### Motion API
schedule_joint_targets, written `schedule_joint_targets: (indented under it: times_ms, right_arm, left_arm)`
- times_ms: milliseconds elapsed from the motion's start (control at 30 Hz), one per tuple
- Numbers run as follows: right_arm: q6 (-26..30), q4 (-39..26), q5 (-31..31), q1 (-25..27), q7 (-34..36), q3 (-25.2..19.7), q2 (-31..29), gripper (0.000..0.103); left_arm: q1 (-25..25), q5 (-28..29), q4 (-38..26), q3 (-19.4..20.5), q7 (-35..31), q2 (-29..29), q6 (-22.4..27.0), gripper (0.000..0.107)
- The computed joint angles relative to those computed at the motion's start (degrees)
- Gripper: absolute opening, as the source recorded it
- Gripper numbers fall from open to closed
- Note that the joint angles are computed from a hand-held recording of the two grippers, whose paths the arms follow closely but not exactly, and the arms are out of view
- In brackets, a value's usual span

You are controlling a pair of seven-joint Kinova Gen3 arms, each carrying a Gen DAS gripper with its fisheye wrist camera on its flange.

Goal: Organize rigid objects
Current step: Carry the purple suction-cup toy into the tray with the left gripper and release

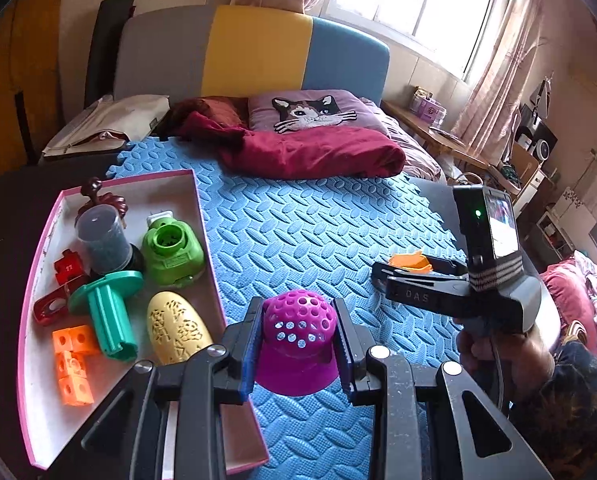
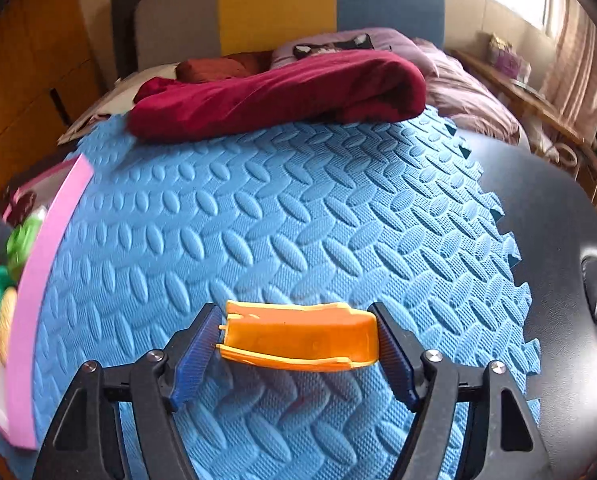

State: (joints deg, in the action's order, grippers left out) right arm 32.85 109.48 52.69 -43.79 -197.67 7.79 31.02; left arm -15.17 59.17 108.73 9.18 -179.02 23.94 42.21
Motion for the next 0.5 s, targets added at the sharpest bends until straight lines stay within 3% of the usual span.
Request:
schedule_joint_targets:
  times_ms: [233,500]
  right_arm:
    - [-0.4,1.5,5.9,-2.8,-7.4,2.0,0.8,0.077]
    - [1.1,1.6,7.8,-1.1,-9.0,-0.7,0.6,0.077]
  left_arm:
    - [-1.7,2.7,2.4,-1.0,-2.7,-1.8,-0.8,0.033]
    - [-2.5,6.7,5.3,-2.8,-8.4,-4.2,-1.2,0.033]
